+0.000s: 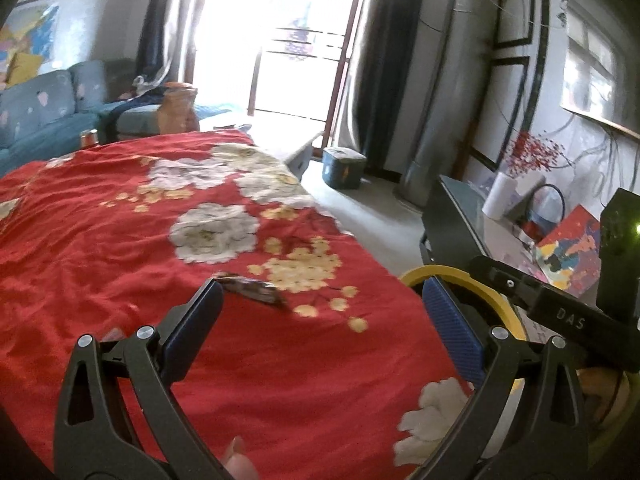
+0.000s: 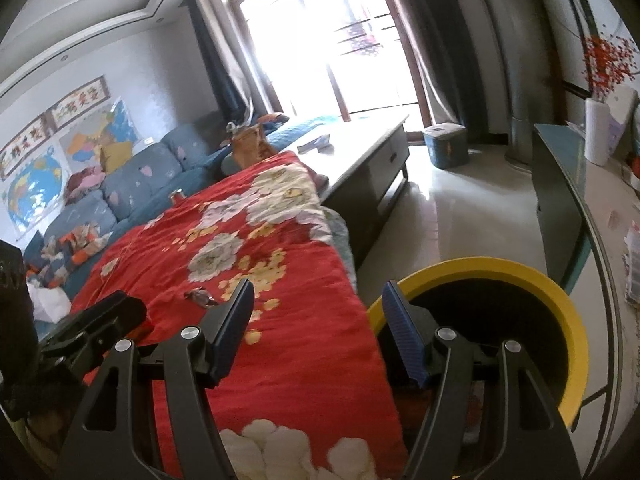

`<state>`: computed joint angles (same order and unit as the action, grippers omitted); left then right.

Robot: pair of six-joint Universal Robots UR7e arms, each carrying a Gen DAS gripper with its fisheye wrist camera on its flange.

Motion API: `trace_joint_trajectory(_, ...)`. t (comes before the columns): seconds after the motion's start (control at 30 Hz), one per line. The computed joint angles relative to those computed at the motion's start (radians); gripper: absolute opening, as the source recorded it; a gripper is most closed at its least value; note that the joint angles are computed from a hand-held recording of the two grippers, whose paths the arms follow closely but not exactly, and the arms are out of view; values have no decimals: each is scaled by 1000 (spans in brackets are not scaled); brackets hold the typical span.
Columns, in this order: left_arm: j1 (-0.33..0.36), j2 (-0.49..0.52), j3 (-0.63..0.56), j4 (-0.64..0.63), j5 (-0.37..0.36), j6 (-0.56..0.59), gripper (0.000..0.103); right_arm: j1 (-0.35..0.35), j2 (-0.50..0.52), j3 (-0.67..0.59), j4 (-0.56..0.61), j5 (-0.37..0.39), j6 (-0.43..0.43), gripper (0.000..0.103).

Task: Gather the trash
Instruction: 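Move both open tools back over the red bottle and brown wrapper on the bed, then grasp the red bottle with the left gripper while the right grasps the brown wrapper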

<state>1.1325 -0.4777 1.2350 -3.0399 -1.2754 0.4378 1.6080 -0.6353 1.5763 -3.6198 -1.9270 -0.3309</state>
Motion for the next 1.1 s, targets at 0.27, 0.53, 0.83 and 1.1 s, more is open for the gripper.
trace_joint_trajectory(0.27, 30, -21, -6, -21, 46, -25, 92, 21, 46, -70, 80, 13, -25, 64)
trace_joint_trajectory(0.53, 66, -38, -38, 8, 121, -41, 92, 41, 108, -176, 212, 32, -49, 64)
trace_joint_trajectory(0.83, 110, -38, -113, 152, 158, -90, 92, 57, 205, -348, 414, 19, -92, 64)
trace_joint_trajectory(1.1, 135, -30, -156, 262, 150, -109, 92, 68, 300, -518, 568, -23, -120, 63)
